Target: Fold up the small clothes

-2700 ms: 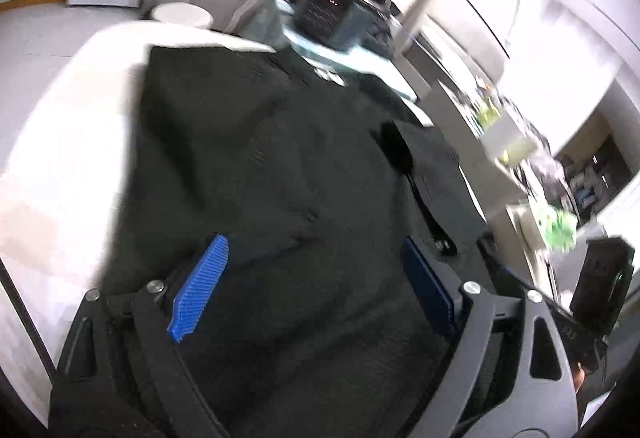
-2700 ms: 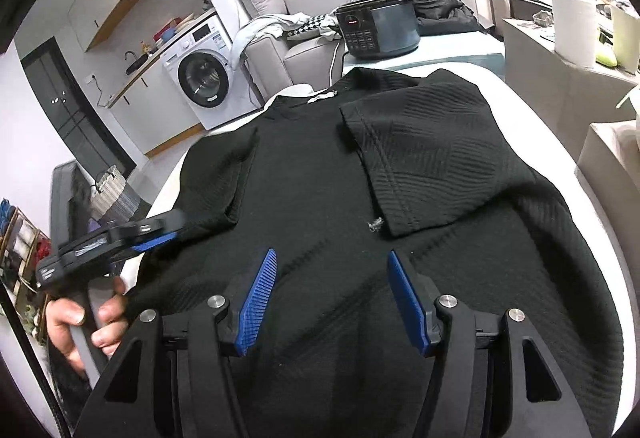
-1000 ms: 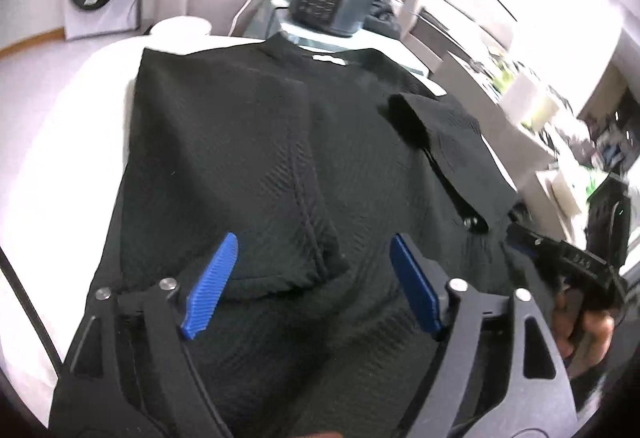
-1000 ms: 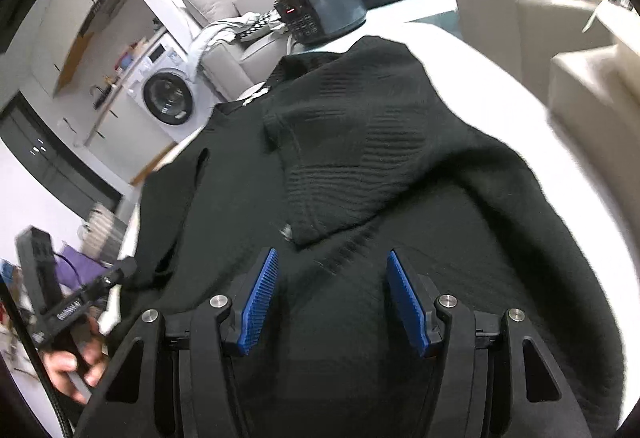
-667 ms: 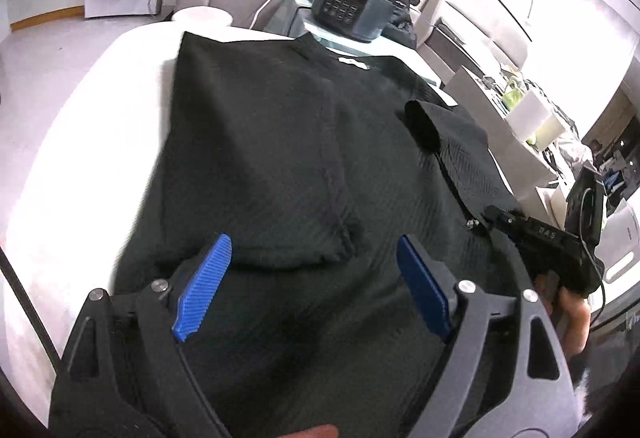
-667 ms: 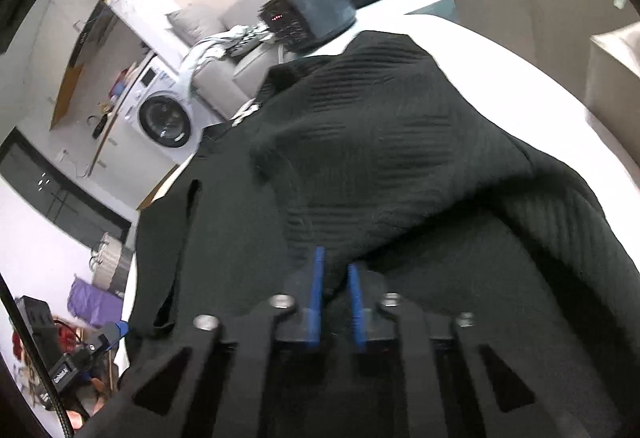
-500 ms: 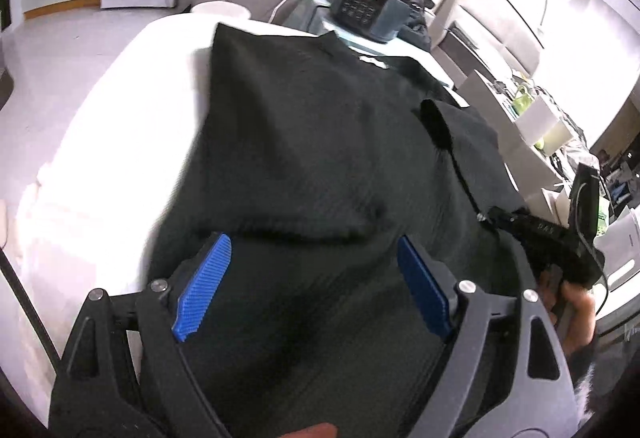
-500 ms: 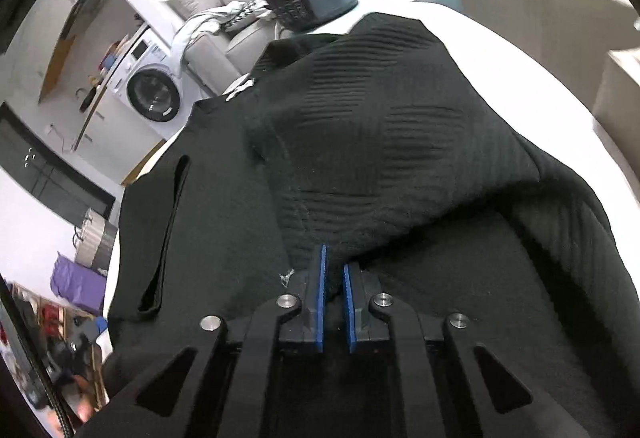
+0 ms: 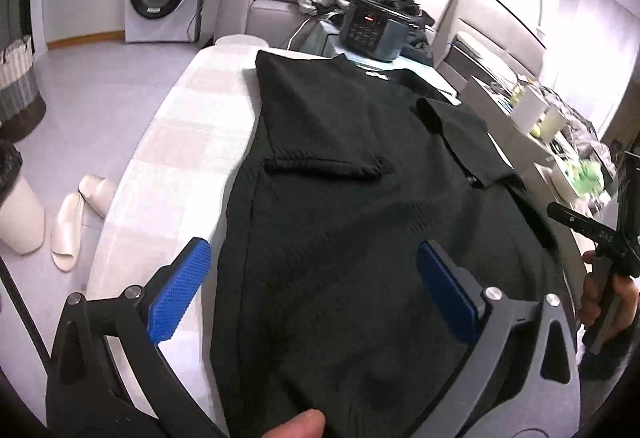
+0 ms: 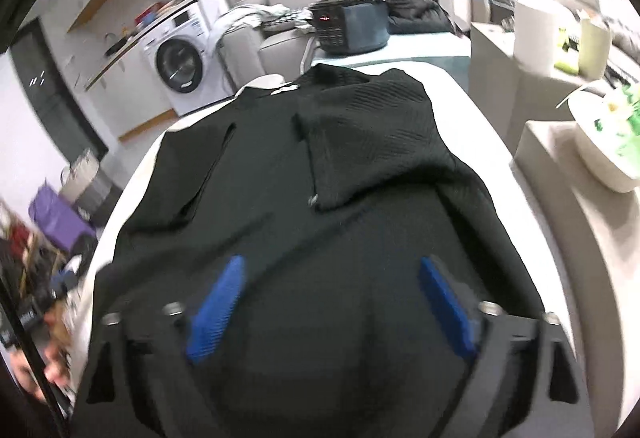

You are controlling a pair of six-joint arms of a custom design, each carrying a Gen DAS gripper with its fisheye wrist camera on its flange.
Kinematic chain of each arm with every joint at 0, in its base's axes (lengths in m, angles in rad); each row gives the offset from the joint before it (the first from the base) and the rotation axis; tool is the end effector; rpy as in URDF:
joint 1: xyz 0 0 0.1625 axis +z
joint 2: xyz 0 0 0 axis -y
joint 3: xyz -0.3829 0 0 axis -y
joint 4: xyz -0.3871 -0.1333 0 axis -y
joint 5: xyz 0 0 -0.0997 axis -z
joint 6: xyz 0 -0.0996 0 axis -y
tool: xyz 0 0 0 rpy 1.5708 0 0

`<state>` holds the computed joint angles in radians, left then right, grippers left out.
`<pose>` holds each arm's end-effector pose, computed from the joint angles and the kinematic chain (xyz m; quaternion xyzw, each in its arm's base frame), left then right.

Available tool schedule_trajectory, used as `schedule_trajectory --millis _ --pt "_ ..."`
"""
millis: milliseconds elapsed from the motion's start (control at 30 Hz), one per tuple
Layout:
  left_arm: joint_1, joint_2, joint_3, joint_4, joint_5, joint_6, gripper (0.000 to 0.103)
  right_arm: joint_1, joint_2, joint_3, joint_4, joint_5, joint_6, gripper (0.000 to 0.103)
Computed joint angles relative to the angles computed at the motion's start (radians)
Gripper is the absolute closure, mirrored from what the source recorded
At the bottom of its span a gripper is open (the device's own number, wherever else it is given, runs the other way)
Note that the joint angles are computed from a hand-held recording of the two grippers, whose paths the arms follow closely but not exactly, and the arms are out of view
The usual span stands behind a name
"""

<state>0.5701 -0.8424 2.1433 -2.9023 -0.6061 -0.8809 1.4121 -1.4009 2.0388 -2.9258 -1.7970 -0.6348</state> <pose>-0.2707 -0.4291 0.0215 0.0459 0.8846 -0.3828 0.2623 0.0282 -0.5257 0.3017 0.1809 -0.9135 0.2808 0.2322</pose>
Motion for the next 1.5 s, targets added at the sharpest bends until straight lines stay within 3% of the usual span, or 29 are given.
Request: schedule_trajectory --millis 167,333,500,633,800,1000,1267,1500 --pt "-0.07 -0.05 0.067 0.098 -0.006 -0.134 0.001 -0.035 -0.129 0.148 -0.037 0.028 -0.113 0.002" --pt "-0.146 -0.116 0.151 0.238 -0.027 -0.329 0.001 -0.1 -0.27 0.265 -0.05 0.089 -0.173 0.002" --pt "-0.249 -0.171 0.222 0.426 -0.08 -0.56 0.001 -0.195 -0.414 0.379 -0.07 0.171 -0.25 0.001" --pt "-0.306 -0.157 0.24 0.515 -0.123 -0.664 0.001 -0.291 -0.514 0.449 -0.052 0.246 -0.302 0.001" --pt "-0.378 -0.129 0.288 0.419 -0.2 -0.634 0.001 -0.32 -0.535 0.474 -0.066 0.222 -0.379 0.001" --pt "-0.469 -0.094 0.232 0.591 -0.256 -0.633 0.001 -0.377 -0.588 0.472 0.01 0.295 -0.367 0.001" --pt "-0.48 -0.074 0.242 0.577 -0.307 -0.665 0.001 -0.432 -0.647 0.498 0.052 0.306 -0.429 0.001" --pt "-0.496 -0.075 0.242 0.585 -0.34 -0.554 0.001 -0.451 -0.654 0.499 0.058 0.305 -0.421 0.001"
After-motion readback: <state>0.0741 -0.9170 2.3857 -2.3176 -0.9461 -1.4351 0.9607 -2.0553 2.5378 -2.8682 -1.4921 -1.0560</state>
